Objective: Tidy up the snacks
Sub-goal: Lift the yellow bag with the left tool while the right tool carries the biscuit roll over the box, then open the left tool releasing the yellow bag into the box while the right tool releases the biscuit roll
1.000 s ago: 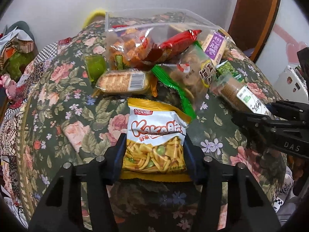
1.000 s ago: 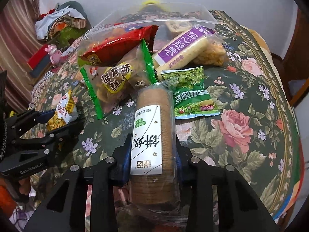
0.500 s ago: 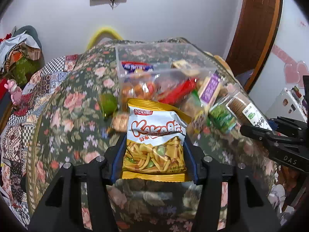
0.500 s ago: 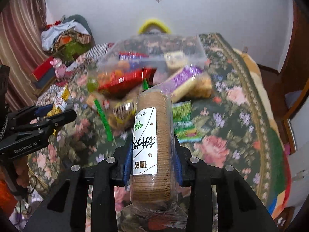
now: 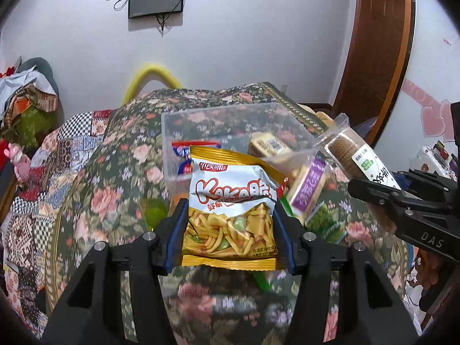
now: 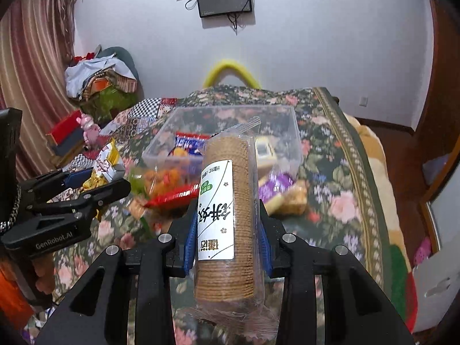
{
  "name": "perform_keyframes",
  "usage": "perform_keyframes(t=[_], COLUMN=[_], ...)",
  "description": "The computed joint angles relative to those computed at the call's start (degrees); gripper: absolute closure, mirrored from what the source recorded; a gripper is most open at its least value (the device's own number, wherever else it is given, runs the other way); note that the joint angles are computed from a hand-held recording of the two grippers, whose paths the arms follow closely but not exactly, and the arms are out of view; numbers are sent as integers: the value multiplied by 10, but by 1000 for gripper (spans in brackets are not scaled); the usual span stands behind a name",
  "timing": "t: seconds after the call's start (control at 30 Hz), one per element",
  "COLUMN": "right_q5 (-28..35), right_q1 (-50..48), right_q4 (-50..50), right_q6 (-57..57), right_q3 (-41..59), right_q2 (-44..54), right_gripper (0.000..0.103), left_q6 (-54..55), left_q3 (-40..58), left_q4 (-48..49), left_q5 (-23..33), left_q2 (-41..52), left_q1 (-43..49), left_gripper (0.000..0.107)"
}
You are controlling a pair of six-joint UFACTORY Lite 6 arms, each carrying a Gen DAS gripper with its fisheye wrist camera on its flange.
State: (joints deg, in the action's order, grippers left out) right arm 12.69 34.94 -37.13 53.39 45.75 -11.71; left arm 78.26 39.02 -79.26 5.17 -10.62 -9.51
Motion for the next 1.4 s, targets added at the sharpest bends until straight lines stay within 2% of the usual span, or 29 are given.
perform_keyframes(t=[0.07, 0.33, 0.4, 0.47, 0.57, 0.67, 0.83, 0.93, 1.17, 1.3, 1.4], right_q5=[-11, -47, -57, -65, -67, -68, -58, -43, 8, 26, 38], right_q1=[-14, -48, -58, -64, -63, -65, -71, -69, -76, -67, -65], right_q4=[26, 82, 135, 167, 123, 176, 286, 254, 385, 330, 341], right_q6=[-35, -112, -171, -207, -171, -232, -357, -337, -476, -440, -458], right_q3=[18, 97, 123, 143, 177, 220, 291, 331, 429, 463, 477], right_q2=[18, 104, 133, 158, 196, 240, 305, 337, 413, 446, 463], right_gripper=[71, 71, 71, 71, 71, 71, 71, 71, 70, 70, 70], left_q6=[36, 40, 35, -11, -85, -136, -306, -425, -521, -581, -572], left_q3=[28, 148, 183, 213, 273, 318, 404, 459, 567, 623, 634], left_q4=[-36, -41, -36, 7, 75, 124, 294, 412, 509, 562, 548], left_q5=[7, 9, 11, 18, 32, 32, 50, 67, 129, 167, 175], left_q2=[29, 144, 180, 208, 266, 305, 372, 413, 500, 547, 559], left_q1=[4, 7, 8, 12, 16, 17, 23, 29, 53, 58, 63], left_gripper=[52, 52, 52, 52, 52, 52, 52, 52, 52, 52, 52])
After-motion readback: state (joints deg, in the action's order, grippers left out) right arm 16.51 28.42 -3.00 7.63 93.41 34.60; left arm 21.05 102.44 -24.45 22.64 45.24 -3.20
